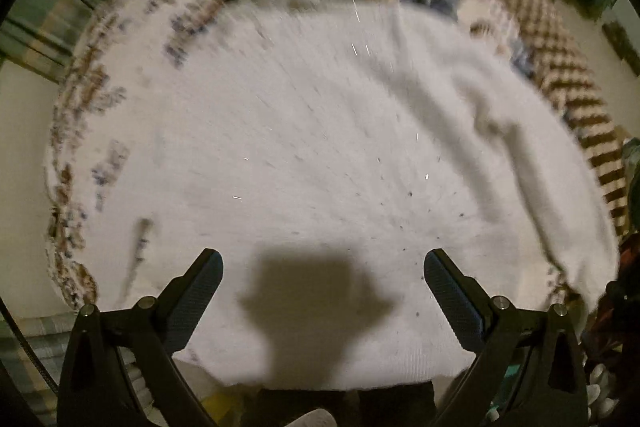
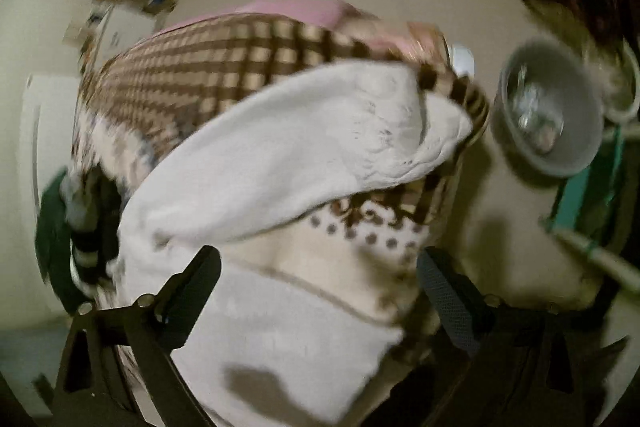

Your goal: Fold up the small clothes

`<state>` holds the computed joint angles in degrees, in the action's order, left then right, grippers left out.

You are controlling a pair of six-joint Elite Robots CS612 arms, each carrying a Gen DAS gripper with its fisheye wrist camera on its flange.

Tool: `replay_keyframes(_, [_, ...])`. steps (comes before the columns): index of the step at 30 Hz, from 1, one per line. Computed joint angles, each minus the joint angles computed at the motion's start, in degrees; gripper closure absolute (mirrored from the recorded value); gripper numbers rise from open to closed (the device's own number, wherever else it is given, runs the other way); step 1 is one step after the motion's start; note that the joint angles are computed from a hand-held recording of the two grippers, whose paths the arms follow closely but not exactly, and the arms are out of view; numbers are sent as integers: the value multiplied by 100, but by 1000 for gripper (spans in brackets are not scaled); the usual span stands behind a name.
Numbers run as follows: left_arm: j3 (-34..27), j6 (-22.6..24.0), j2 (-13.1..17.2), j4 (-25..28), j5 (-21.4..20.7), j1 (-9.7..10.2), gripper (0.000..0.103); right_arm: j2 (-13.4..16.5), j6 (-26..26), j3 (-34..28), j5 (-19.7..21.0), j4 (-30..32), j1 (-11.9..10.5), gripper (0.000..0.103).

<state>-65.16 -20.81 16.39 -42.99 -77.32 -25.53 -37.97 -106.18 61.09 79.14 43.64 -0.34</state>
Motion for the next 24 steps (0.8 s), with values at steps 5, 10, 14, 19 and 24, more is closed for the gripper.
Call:
replay_keyframes(5, [213,185,224,-143,-102,0,0,19,1596,657,262,-1355,10,22])
replay_keyframes(10, [294,446,316,-376,-197,2,0,-385,2803,1561,1040,-2704,20,22])
replay_keyframes(14, [338,490,324,-461,-279,-1,0,-567,3037,1979,1215,-3271,-60,22])
replay_keyframes(19, [298,471,331,-464,-304,-28,0,-758,3357,2465,1416,-3934,-128,30])
replay_keyframes(24, [223,494,375,-484,-214,-64,0,-684,3189,2171,1758,-2911,-84,96])
